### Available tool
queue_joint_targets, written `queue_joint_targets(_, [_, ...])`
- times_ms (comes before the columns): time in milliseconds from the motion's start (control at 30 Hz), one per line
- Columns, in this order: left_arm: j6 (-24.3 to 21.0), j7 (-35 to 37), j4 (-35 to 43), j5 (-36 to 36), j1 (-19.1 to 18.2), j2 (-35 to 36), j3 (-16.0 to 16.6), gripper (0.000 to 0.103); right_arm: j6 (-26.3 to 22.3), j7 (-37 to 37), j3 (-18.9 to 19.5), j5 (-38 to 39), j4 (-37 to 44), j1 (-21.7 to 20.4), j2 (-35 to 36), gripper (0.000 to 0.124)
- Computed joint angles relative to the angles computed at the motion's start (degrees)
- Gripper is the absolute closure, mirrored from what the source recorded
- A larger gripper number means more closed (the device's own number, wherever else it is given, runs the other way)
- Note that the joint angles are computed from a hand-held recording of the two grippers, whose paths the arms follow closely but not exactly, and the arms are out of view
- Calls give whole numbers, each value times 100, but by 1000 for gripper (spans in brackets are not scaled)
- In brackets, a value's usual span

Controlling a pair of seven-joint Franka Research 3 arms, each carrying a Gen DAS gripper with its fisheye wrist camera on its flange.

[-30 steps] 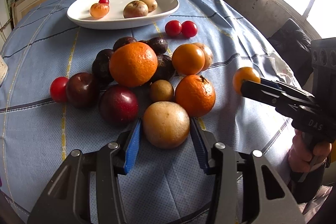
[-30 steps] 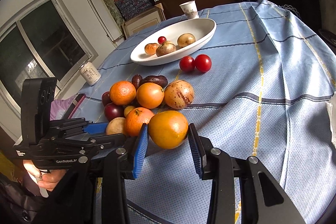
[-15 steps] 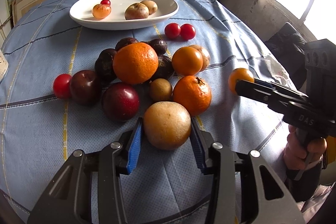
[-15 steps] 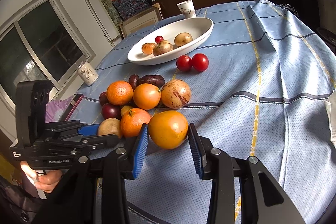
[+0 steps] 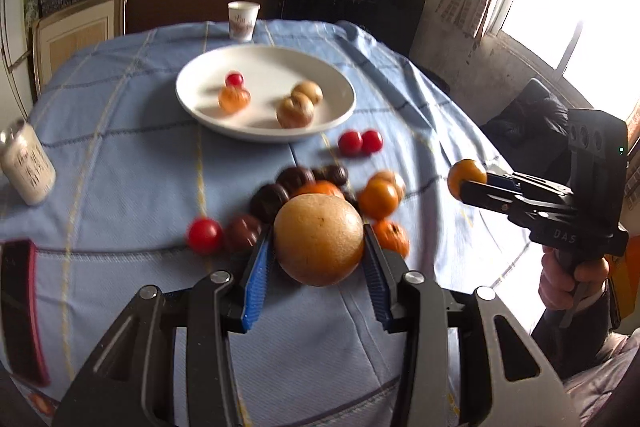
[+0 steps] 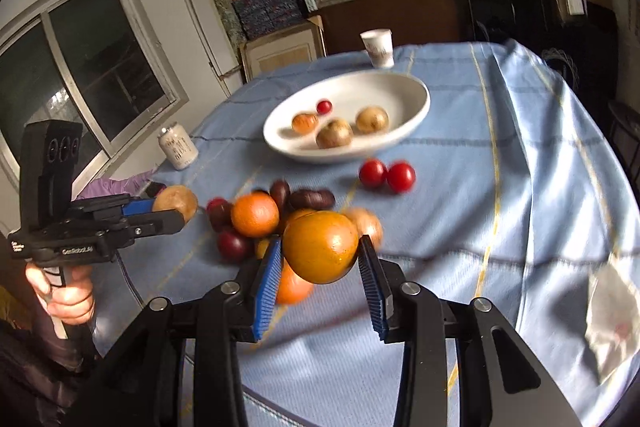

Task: Organize fruits
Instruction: 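Lower both held fruits onto the white plate and open both grippers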

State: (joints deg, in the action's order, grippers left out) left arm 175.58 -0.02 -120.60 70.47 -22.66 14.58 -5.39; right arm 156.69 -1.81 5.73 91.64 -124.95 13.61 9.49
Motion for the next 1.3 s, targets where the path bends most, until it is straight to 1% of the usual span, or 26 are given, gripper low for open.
queue_joint_targets(67, [-75,241,80,-129,91,-63,-4,61,-22,233,2,-233,206,14,20,85])
queue_joint_targets(133, [-180,307,243,-96,131,-85,45,61,-116,465,14,-454,466,3,91,85])
queue_joint_targets(233, [-206,610,580,-330,287,41,19,61,-40,701,82,-650,919,28,310,85])
queue_joint_targets(333, [-407,1249,1030,-948,410,323,-27,61,-68,1330,151,-1124,1489,25,696,85])
queue_joint_targets(467, [-672,2235,1830,-1910,568,976,-96,61,70,2525,213,-2177,2437,98,1438,85])
queue_joint_targets(533, [-902,2699,2328,-2366,632,1370,-138,61,199,3074,182,-2709,2892,195,1812,85])
queue_joint_targets(567, [-1013,2946,2552,-2626,690,1549,-192,61,249,3404,118,-3040,3191,280,2056,85])
queue_joint_targets(633, [-1174,3520,3033,-3178,868,1957,-383,61,96,4094,-33,-3648,3809,395,2529,85])
queue_joint_targets(667, [-1290,3700,3273,-3358,879,2141,-400,61,27,4429,-117,-3946,4084,479,2744,85])
queue_joint_targets(800, [-1801,4208,4061,-3904,797,2723,-315,61,-387,5611,-473,-5054,5352,750,3713,85])
queue_joint_targets(900, [-2070,4503,4514,-4289,765,3087,-240,61,-705,6174,-616,-5691,6228,851,4355,85])
queue_joint_targets(1000, [-2259,4736,4807,-4621,730,3347,-157,61,-910,6517,-635,-6147,6817,870,4776,85])
queue_joint_targets(1100, [-2413,4887,5101,-4803,668,3580,-58,61,-1064,6673,-516,-6463,7205,811,5038,85])
queue_joint_targets(1200, [-2504,4934,5185,-4864,596,3655,36,61,-1176,6816,-399,-6760,7492,765,5218,85])
queue_joint_targets(1300, [-2646,4870,5278,-4767,446,3683,206,59,-1258,6931,-262,-7023,7645,708,5315,85])
